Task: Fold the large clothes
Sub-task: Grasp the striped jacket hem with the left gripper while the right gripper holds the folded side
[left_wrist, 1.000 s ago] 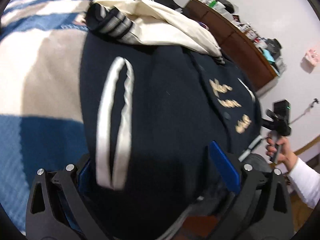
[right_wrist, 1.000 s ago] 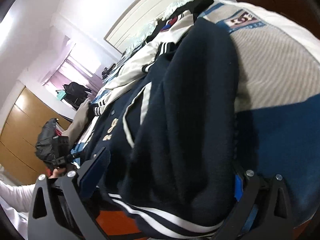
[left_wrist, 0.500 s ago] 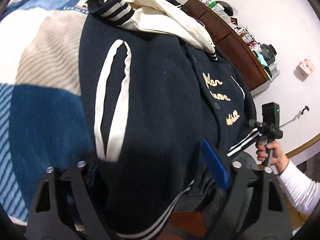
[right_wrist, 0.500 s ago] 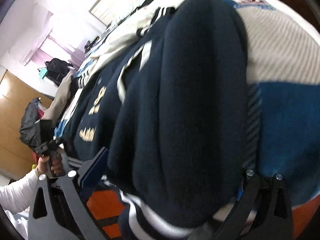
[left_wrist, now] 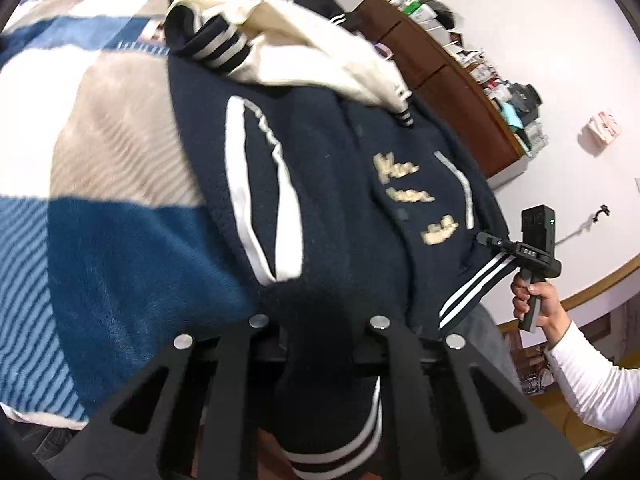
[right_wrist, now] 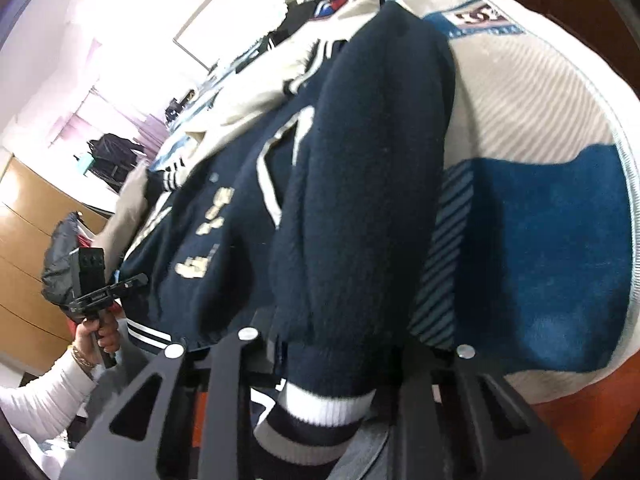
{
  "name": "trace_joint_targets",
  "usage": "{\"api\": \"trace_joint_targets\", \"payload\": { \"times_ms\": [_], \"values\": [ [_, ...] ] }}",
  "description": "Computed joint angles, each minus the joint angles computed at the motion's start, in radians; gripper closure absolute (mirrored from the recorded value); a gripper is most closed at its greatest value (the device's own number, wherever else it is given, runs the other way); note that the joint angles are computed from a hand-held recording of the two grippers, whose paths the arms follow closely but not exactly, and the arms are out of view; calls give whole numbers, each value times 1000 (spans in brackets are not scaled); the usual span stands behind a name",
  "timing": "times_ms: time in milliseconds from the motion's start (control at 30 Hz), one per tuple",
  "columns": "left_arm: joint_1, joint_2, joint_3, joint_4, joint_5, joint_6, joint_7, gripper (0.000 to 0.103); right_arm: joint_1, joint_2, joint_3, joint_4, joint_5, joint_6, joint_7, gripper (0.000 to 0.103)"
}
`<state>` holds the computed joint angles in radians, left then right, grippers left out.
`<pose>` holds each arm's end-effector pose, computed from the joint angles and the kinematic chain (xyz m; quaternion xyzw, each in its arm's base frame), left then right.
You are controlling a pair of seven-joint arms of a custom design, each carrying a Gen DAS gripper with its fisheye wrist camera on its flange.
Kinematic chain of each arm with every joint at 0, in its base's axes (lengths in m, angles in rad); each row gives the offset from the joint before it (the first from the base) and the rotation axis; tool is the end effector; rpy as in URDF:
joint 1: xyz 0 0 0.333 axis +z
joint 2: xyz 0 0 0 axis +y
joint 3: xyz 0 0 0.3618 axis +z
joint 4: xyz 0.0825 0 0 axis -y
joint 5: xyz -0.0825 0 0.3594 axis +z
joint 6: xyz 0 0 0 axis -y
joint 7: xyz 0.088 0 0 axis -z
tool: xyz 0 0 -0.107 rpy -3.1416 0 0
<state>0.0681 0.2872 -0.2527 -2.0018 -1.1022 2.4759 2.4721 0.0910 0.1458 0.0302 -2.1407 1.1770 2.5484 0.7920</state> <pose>0.6032 -0.0990 0.3971 0.5738 -0.7158 0.3860 0.0969 0.5643 0.0559 0.4187 -0.6409 0.6641 0.0662 0.3792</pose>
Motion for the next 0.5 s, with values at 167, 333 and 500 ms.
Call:
{"api": "trace_joint_targets", "payload": {
  "times_ms": [167, 333, 500],
  "values": [
    [4, -43, 6, 0, -7, -49, 27, 92, 6, -67, -5, -21, 46, -2, -32, 82],
    [9, -90, 25, -34, -74, -95, 81, 93, 9, -122, -22, -57, 140, -18, -78, 82],
    [4, -149, 62, -82, -155, -143, 130, 95, 16, -146, -36, -66, 212, -55, -100, 82]
  ]
}}
